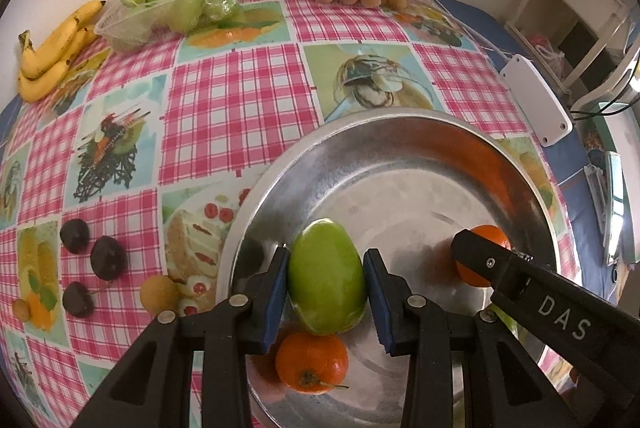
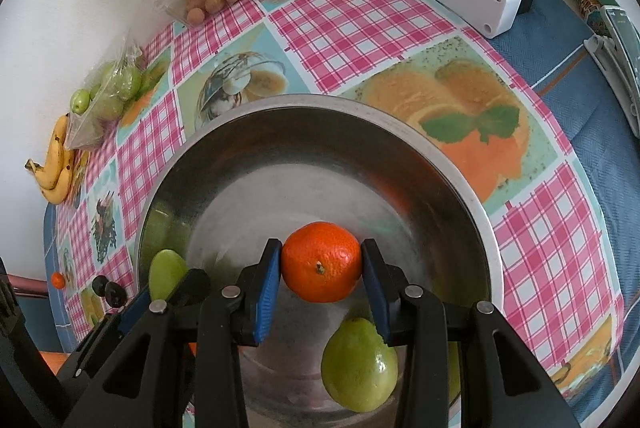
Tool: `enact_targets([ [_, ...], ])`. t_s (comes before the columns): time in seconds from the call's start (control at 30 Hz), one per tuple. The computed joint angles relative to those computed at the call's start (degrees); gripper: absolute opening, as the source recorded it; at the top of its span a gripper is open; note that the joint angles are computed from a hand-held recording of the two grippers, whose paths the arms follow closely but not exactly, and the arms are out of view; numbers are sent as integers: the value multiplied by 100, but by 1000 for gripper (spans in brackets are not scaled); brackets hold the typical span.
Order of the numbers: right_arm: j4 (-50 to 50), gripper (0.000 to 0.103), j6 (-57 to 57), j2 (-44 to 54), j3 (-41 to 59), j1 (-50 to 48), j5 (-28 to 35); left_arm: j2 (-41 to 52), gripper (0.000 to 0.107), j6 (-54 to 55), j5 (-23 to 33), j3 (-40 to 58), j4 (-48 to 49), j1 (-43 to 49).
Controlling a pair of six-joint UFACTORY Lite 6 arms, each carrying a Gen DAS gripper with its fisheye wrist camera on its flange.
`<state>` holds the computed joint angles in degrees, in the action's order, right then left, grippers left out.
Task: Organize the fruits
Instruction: 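Open the right gripper to drop the tangerine while the left gripper releases the mango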
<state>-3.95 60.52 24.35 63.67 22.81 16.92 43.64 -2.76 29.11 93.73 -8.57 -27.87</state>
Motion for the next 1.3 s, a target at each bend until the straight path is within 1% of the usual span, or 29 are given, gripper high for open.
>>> enact_targets([
  [0.1,113,42,-68,-32,-57,-17,-37,-2,40,-17,2,-12,24,4],
  [0.13,194,45,-124,-73,-120,-28,-46,-1,40,-3,9,-9,3,6],
  [0.17,218,50,-127,-103,-166,-32,-50,3,40,13,12,-6,-33,13],
  [0.23,227,53,-128,-116,-178,-38,-58,16,40,34,21,9,-73,22],
  [0.3,196,53,-110,-96,-139,-30,-11,2,40,47,29,-1,-76,24],
  [0.37,111,57,-65,-37,-56,-22,53,-4,41,35,50,8,-63,23],
  [0.4,58,59,-14,-15,-23,-19,85,-3,43,22,59,19,-44,20],
  [0.43,36,68,19,30,26,-14,101,-10,45,9,60,16,-28,17],
  [0.47,13,70,48,42,27,-12,85,-15,52,5,55,13,-18,17],
  [0.5,11,70,49,50,36,-13,86,-36,55,22,40,-14,-29,18],
  [0.63,-8,70,63,56,43,-21,77,-108,61,154,23,-93,-117,5],
  [0.7,14,74,47,61,44,-28,74,-123,66,193,32,-95,-139,-8],
  [0.73,19,81,53,44,26,-28,73,-150,67,152,28,-109,-88,-25],
  [0.83,7,82,90,-44,-63,-43,29,-172,70,156,58,-70,-59,-46],
  [1.0,-449,82,524,-273,-136,-7,92,-333,81,61,96,-59,100,-53],
  [1.07,-655,93,728,-351,-154,13,108,-409,86,-109,105,-66,295,-58],
  [1.23,-894,93,932,-473,-164,43,139,-473,95,-400,198,-41,592,-23],
  [1.3,-1063,97,1106,-457,-114,70,213,-486,99,-514,219,-48,695,2],
])
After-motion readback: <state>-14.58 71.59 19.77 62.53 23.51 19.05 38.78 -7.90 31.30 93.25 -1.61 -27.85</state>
